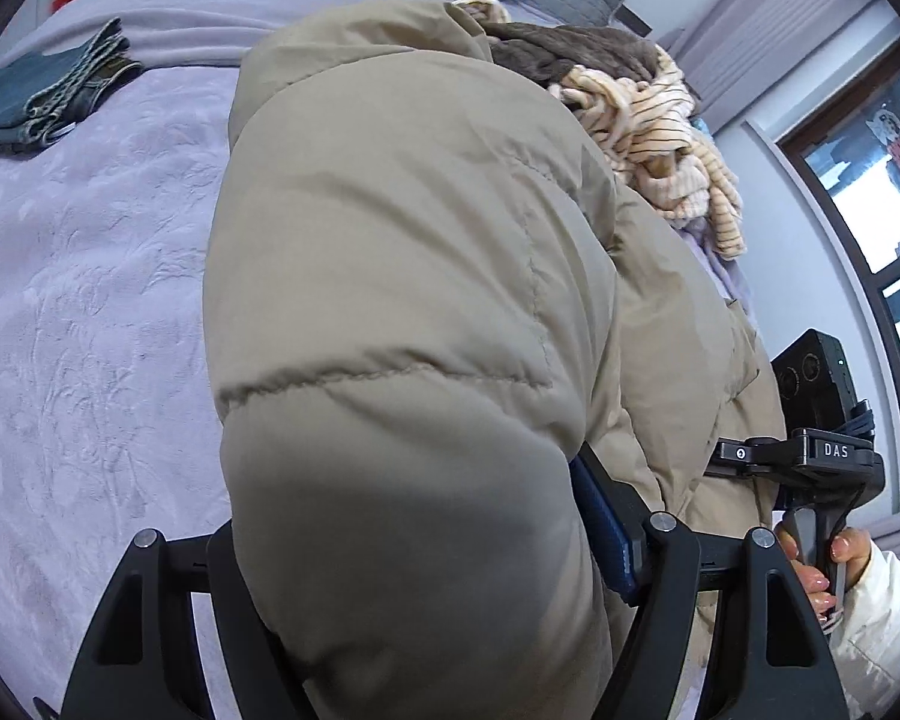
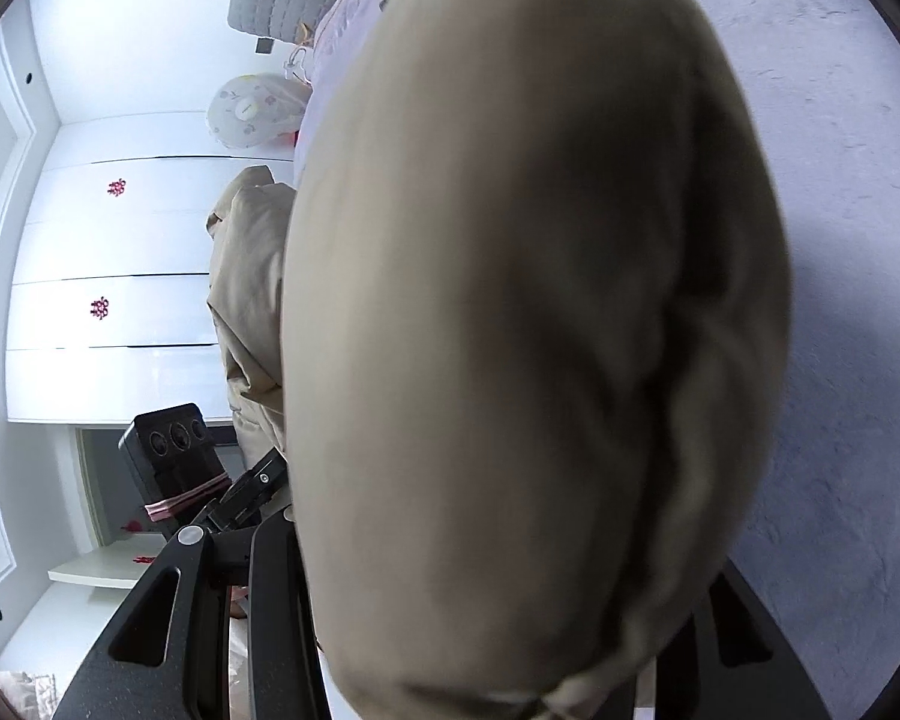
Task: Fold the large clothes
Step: 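Grasp the folded jacket with both tools and lift it up, then lower the lifted jacket back onto the bed with both tools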
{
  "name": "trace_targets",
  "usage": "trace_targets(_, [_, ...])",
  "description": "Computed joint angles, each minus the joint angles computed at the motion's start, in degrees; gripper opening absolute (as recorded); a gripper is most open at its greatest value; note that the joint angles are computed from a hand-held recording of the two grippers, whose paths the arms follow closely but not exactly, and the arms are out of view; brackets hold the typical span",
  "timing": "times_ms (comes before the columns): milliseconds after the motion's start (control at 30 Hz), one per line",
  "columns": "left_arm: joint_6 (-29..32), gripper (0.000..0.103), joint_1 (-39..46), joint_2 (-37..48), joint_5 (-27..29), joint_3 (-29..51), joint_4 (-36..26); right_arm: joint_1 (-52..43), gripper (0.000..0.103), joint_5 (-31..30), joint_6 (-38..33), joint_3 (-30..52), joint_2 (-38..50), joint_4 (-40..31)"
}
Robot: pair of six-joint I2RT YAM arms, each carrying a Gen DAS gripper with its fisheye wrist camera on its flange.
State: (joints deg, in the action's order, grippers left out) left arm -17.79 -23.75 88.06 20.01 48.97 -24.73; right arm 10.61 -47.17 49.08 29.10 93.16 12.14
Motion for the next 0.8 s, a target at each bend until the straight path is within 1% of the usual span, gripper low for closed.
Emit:
trace_targets(67, [1.63,0.077,1.52,3.82,-1.4,-1.62,2.55,2.33,0.048,2.9,-0.09,2.73,4.73,-0.35])
trace_targets(133, [1.08,0.082,1.8,5.77,-2.66,-4.36,6.26,4.06,0.048,6.03,-0.25,4.1,7.99,-0.05])
trace_targets(200, [1.09,0.085,2.68,6.06,-2.56,-6.77,9.4,4.34,0.051,6.98,0.78,3.54,8.36,1.0])
trace_targets(233, [1.1,0.086,2.69,5.78,-2.79,-7.64,10.23,4.5,0.053,7.94,1.15,3.26,7.38,0.03])
trace_targets(267, [1.38,0.086,2.77,4.72,-2.92,-9.59,11.22,5.27,0.053,9.22,1.42,5.14,5.97,-3.4])
trace_targets(300, [2.04,0.086,3.24,4.28,-2.79,-10.2,11.27,5.54,0.055,10.55,0.36,7.35,4.09,-8.67])
trace_targets(333, [2.69,0.086,3.79,3.97,-2.55,-10.64,11.14,4.5,0.061,12.23,-2.92,10.83,3.31,-15.73])
trace_targets(367, [2.65,0.086,3.78,4.0,-2.59,-10.25,10.7,3.75,0.063,14.69,-5.51,13.56,2.08,-21.74])
trace_targets(400, [2.73,0.086,3.94,3.98,-2.58,-10.34,10.59,3.49,0.066,17.17,-7.67,14.3,-1.52,-27.95])
trace_targets(433, [2.55,0.086,3.9,4.04,-2.53,-10.3,10.53,5.23,0.067,20.85,-6.73,15.34,-2.24,-28.66])
trace_targets(500, [1.19,0.086,2.54,5.48,-3.06,-8.12,10.08,5.71,0.067,26.49,-7.91,16.82,-6.56,-34.4])
trace_targets(533, [0.84,0.086,2.16,6.07,-3.2,-7.27,9.94,6.44,0.067,30.09,-8.25,17.28,-8.66,-36.14])
trace_targets(567, [0.41,0.086,1.69,6.52,-3.38,-6.67,9.93,7.87,0.067,33.26,-7.84,19.08,-9.67,-37.58])
trace_targets(600, [0.41,0.086,1.67,6.5,-3.42,-6.72,9.97,8.28,0.067,35.02,-8.14,19.7,-10.8,-37.76])
trace_targets(667, [0.3,0.086,1.52,6.59,-3.56,-6.67,10.05,7.75,0.067,34.27,-9.29,18.13,-13.2,-35.86])
trace_targets(700, [-0.14,0.086,1.06,7.13,-3.79,-6.07,10.12,8.43,0.067,33.77,-9.28,18.03,-12.57,-35.04])
trace_targets(733, [-0.37,0.087,0.82,7.54,-3.93,-5.53,10.0,6.67,0.067,32.49,-11.52,18.18,-12.55,-36.25])
trace_targets(767, [-0.58,0.087,0.76,7.6,-4.03,-5.39,9.79,7.8,0.067,33.17,-11.4,19.14,-11.66,-37.58])
trace_targets(800, [-0.8,0.087,0.78,7.56,-4.28,-4.93,8.96,8.33,0.053,33.61,-11.27,17.92,-9.54,-35.14])
